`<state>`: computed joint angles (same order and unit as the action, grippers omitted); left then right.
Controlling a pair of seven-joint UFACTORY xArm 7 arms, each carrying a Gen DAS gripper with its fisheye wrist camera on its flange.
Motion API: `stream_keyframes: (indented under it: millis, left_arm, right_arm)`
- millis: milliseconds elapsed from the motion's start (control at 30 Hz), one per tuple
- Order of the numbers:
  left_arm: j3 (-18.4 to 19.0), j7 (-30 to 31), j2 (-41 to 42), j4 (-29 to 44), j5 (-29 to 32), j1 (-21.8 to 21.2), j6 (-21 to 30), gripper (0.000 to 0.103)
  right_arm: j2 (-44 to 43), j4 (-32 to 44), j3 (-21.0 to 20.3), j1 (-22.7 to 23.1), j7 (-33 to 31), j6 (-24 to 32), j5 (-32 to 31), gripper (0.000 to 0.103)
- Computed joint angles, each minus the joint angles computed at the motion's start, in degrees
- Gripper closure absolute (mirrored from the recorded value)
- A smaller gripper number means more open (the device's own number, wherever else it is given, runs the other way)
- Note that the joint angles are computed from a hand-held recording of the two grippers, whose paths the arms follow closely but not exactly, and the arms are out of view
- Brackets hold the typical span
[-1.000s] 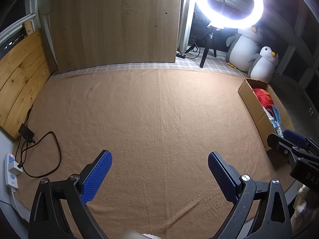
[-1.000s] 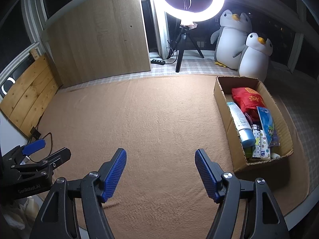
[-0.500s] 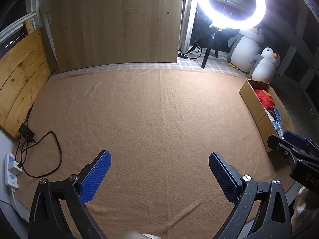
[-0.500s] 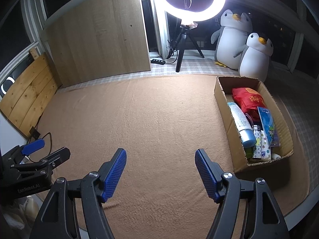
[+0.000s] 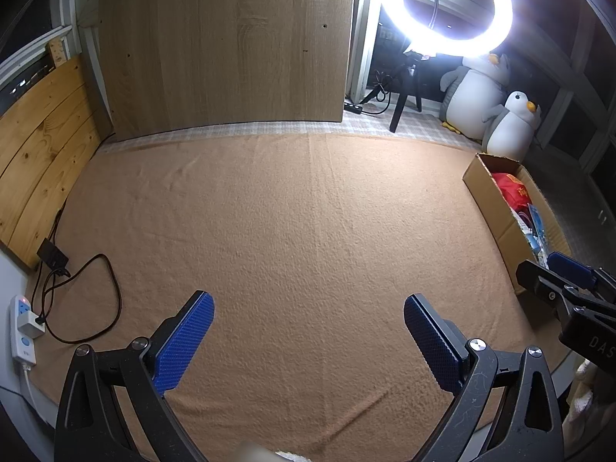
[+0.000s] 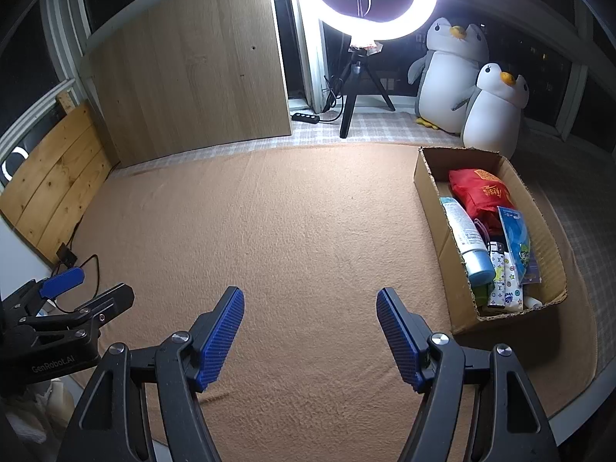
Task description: Organize objects
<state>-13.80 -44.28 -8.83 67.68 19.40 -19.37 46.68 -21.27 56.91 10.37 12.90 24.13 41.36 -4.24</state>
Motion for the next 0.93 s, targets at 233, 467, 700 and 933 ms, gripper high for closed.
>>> stream_keyframes:
  millis: [233, 467, 700, 933]
  left_arm:
    - [-0.08, -0.57, -0.52, -0.49, -0.02, 0.01, 0.15, 0.002]
    - [-0.30, -0.63, -1.15, -1.00, -0.02, 0.10, 0.07, 0.002]
    - [-0.24, -0.03, -1.29, -1.23, -0.48, 0.22, 0.13, 0.002]
    - [0.07, 0.73, -0.77, -1.28, -1.00, 0.41, -0.28, 0.001]
  right_arm:
    - [-0.06, 0.03, -0.05, 0.13, 0.00, 0.23, 0.06, 0.035]
    - [-0.04, 0.10, -0.07, 0.12, -0.03, 0.26, 0.09, 0.035]
    - [-0.66, -0.67, -0.24, 0.16, -0.20, 0.16, 0.45, 0.035]
    - [-0.41, -0.66, -0.38, 0.19, -0.56, 0.37, 0.94, 0.035]
